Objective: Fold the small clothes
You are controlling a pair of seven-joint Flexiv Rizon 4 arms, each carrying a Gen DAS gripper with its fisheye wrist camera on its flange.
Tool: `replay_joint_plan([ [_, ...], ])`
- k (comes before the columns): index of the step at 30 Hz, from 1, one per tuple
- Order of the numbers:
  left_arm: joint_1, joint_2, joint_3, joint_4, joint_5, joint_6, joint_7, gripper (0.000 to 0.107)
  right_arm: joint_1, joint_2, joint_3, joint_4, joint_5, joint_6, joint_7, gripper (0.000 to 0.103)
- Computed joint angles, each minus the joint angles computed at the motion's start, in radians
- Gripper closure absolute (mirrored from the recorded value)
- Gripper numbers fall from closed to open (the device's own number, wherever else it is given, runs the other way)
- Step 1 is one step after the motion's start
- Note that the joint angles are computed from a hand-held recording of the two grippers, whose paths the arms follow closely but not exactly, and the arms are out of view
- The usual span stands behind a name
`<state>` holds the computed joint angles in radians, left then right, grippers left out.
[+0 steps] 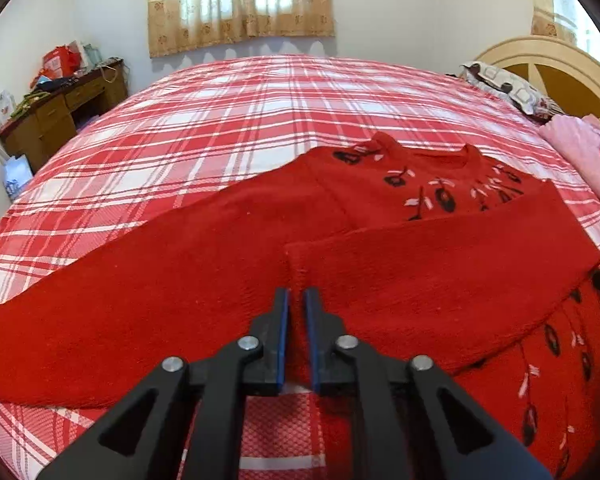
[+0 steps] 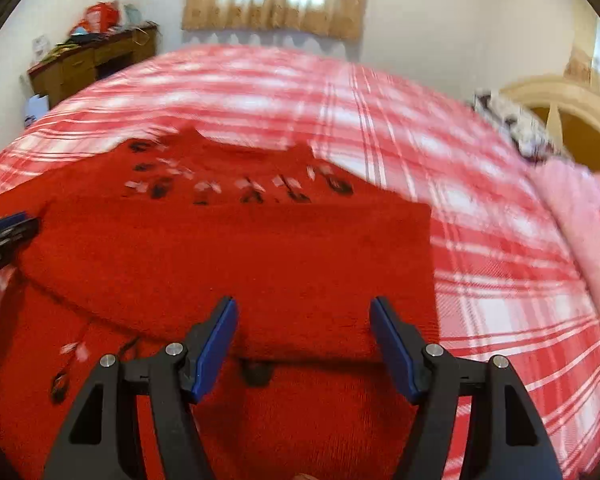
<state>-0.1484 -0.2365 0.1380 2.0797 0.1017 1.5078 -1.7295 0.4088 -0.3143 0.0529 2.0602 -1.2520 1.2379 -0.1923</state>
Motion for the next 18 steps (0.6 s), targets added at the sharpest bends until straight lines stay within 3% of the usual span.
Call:
replay_joint_plan([
  [2, 0.005, 0.010, -0.002, 0.011, -0.007, 0.000, -0.003, 0.076, -0.015, -0.042, 0.022, -0.015, 0.111, 0.014, -0.079, 0.033],
  [3, 0.008, 0.018, -0.001, 0.019, -0.007, 0.000, -0.004, 0.063, -0.001, -0.039, -0.016, -0.005, 0.069, 0.054, -0.033, 0.032],
  [5, 0.000, 0.040, 0.026, 0.034, 0.020, 0.001, -0.035, 0.048, 0.009, -0.024, -0.005, 0.001, 0.099, 0.018, -0.056, 0.032],
  [7, 0.010, 0.070, 0.041, 0.061, 0.043, 0.009, -0.048, 0.045, 0.036, -0.004, 0.000, -0.004, 0.101, -0.047, -0.062, 0.031],
  [10, 0.045, 0.122, 0.062, 0.105, 0.095, -0.001, -0.066, 0.042, 0.040, -0.018, 0.022, -0.040, 0.099, 0.012, -0.105, 0.031],
  [13, 0.063, 0.175, 0.146, 0.095, 0.317, -0.068, -0.235, 0.037, 0.070, -0.069, 0.030, -0.090, 0.159, 0.041, -0.176, 0.031],
  [16, 0.127, 0.212, 0.171, 0.103, 0.413, -0.120, -0.293, 0.036, 0.099, -0.125, 0.043, -0.128, 0.255, 0.047, -0.265, 0.031],
  [18, 0.179, 0.238, 0.192, 0.103, 0.486, -0.159, -0.364, 0.036, 0.154, -0.129, -0.034, -0.113, 0.171, 0.090, -0.181, 0.031],
])
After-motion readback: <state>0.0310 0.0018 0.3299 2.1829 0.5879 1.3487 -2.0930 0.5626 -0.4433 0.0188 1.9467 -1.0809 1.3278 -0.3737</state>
